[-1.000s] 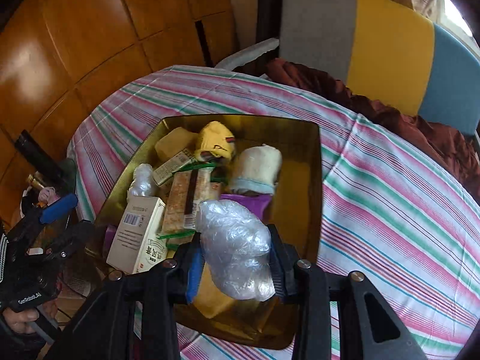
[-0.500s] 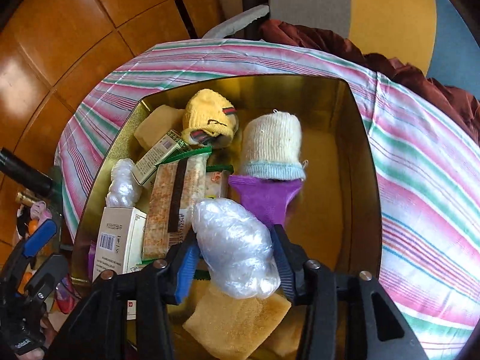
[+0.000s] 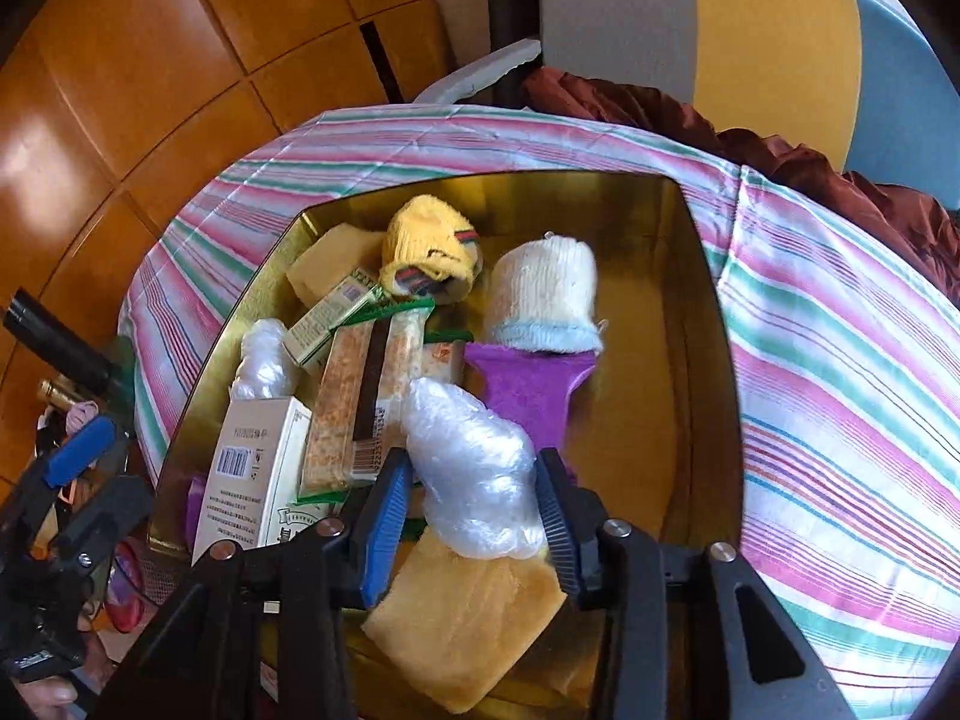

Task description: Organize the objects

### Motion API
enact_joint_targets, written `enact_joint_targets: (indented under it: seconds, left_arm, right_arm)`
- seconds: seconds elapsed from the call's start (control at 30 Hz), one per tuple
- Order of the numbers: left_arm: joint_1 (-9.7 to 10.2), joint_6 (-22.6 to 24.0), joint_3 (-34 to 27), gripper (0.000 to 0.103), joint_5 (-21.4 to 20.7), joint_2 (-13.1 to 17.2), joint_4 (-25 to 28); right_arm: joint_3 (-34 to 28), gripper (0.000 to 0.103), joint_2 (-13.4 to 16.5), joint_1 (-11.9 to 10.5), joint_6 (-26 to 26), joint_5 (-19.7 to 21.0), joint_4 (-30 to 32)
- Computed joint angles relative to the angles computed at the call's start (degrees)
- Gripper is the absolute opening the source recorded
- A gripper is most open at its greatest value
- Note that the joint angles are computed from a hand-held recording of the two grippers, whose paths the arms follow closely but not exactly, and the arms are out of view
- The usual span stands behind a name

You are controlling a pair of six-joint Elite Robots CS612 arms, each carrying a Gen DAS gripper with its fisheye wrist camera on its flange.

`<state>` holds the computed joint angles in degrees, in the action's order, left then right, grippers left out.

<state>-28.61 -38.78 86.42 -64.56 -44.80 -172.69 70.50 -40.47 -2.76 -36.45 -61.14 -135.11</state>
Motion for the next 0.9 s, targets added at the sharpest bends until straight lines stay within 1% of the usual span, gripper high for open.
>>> enact_joint_targets:
  seconds: [0.07,0.13,0.23,0.3,0.37,0.47,0.53,0.63,0.73,0.83,0.87,0.9]
  left_arm:
    - [-0.04,-0.1,0.1,0.1,-0.3,-0.2,0.1]
    - [-0.28,0.3,0.1,0.103,0.0,-0.3,0.4]
    - [-0.6,0.6,-0.3,0.103,0.4,-0.5,1.6]
    - [-0.79,0.0,-0.5,0.103,0.5,-0.6,3.3]
    - [-1.09,-0.8,-1.0,0.103,1.5,-0.7,5.7]
    - [-1.7,-1.0,-0.8,0.103,2.7,-0.9,6.1]
    - [-2.35,-0.9,-1.0,0.103,5.0,-1.1,7.9]
    - [-3.43,-2.1,-1.0,0.103,8.9,-1.3,9.6]
    - [-4.55,-2.5,-0.8,0.103,12.6,-1.4,8.9]
    - [-5.86,-3.1,-1.2,0.103,17.9,-1.2,10.1]
    - [-6.15,-3.5,-1.5,0.103,19.3,-1.0,11.1]
    - [-6.33,-3.4,-1.6,0.103,19.6,-1.0,11.4]
  right_arm:
    - [0.1,0.042,0.1,-0.1,0.2,0.5,-0.2]
    - [0.4,0.043,-0.1,-0.1,0.8,0.4,-0.7]
    - [1.7,0.045,-1.1,-0.4,1.3,0.5,-2.4]
    - [3.3,0.048,-1.9,-0.7,1.9,0.7,-5.6]
    - [5.3,0.048,-2.8,-1.1,2.1,1.0,-8.8]
    - [8.3,0.048,-4.0,-1.6,3.5,0.1,-15.2]
    - [10.4,0.048,-4.8,-2.1,4.9,-1.0,-19.9]
    - [12.8,0.049,-5.7,-2.5,7.2,-3.0,-25.4]
    - [14.9,0.049,-6.4,-3.1,9.1,-4.5,-29.4]
    - [15.5,0.049,-6.5,-3.4,10.4,-4.9,-29.9]
    - [15.2,0.049,-6.2,-3.4,10.7,-5.4,-29.4]
    - [15.0,0.049,-6.1,-3.3,11.0,-5.7,-29.1]
